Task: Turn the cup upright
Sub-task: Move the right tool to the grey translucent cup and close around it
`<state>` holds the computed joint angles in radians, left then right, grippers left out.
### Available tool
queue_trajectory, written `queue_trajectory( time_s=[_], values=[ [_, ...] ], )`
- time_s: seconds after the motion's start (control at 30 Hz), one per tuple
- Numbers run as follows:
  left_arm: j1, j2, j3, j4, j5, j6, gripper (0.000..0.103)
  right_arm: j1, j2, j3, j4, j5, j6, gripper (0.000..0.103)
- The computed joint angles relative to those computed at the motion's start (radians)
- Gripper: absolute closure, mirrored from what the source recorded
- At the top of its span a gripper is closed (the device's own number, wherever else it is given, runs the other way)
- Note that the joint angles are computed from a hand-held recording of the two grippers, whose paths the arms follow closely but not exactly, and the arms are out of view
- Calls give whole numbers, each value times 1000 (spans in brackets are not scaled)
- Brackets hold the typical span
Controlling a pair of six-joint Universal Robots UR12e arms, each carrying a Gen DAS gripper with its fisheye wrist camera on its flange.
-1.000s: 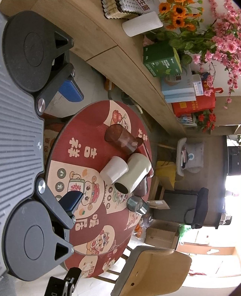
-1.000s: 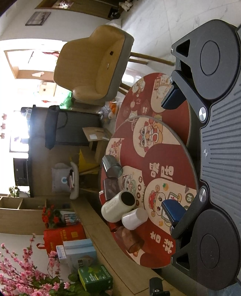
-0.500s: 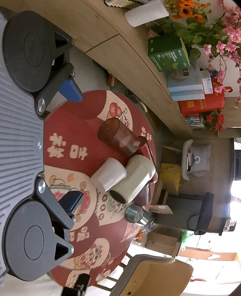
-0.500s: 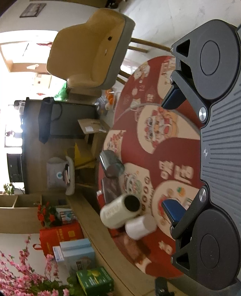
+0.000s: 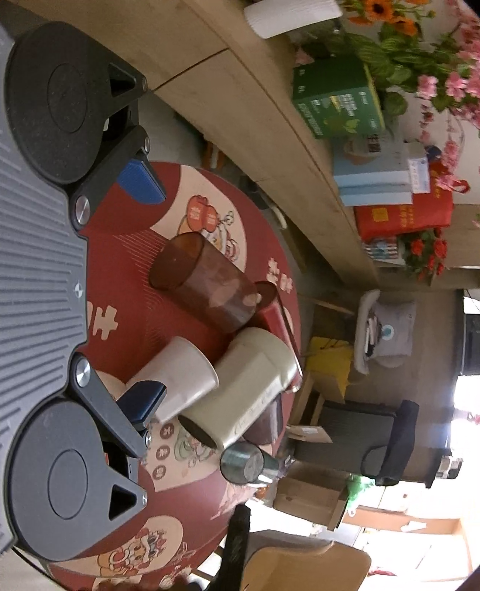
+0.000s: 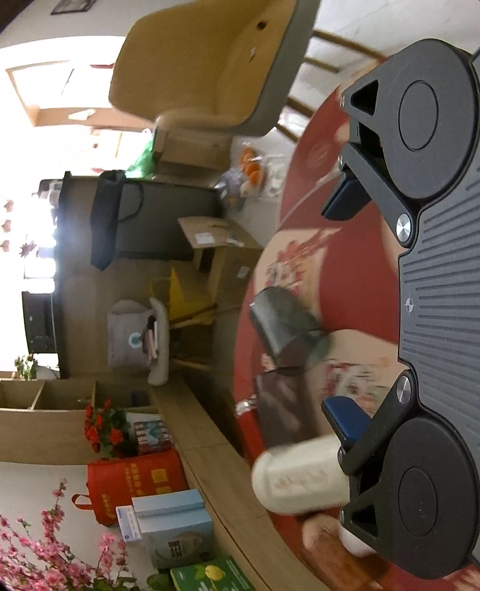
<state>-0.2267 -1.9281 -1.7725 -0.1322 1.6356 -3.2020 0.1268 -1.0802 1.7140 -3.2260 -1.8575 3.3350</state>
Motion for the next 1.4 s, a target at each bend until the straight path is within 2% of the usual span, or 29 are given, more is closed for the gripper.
queue_trajectory(
  time_s=[0.17,0.3,0.37,0.43,0.53,0.73,0.9,0.97,1.07,1.17,1.4],
  values=[
    [11,-13,12,-5,-11,-21,0,7,104,-118,-4,-20,-117,5],
    [16,-18,15,-12,-17,-33,0,18,157,-183,20,-38,-202,5],
    [17,-20,16,-20,-18,-38,0,18,177,-208,14,-43,-207,5],
    [18,-20,17,-29,-23,-41,0,24,197,-241,47,-85,-214,6],
    [19,-21,16,-28,-25,-39,0,23,211,-255,53,-75,-218,6],
    [23,-18,12,-32,-34,-49,0,12,196,-232,16,-15,-145,6],
    [26,-17,11,-32,-37,-53,0,1,179,-227,-29,-21,-104,6],
    [28,-17,11,-29,-40,-55,0,-6,176,-238,-1,-37,-51,7],
    [29,-17,11,-28,-42,-56,0,-20,174,-257,90,-51,62,10],
    [29,-18,12,-30,-45,-54,0,-35,177,-270,169,-22,160,14],
    [29,-20,11,-33,-47,-55,0,-43,194,-289,240,48,274,16]
  ],
)
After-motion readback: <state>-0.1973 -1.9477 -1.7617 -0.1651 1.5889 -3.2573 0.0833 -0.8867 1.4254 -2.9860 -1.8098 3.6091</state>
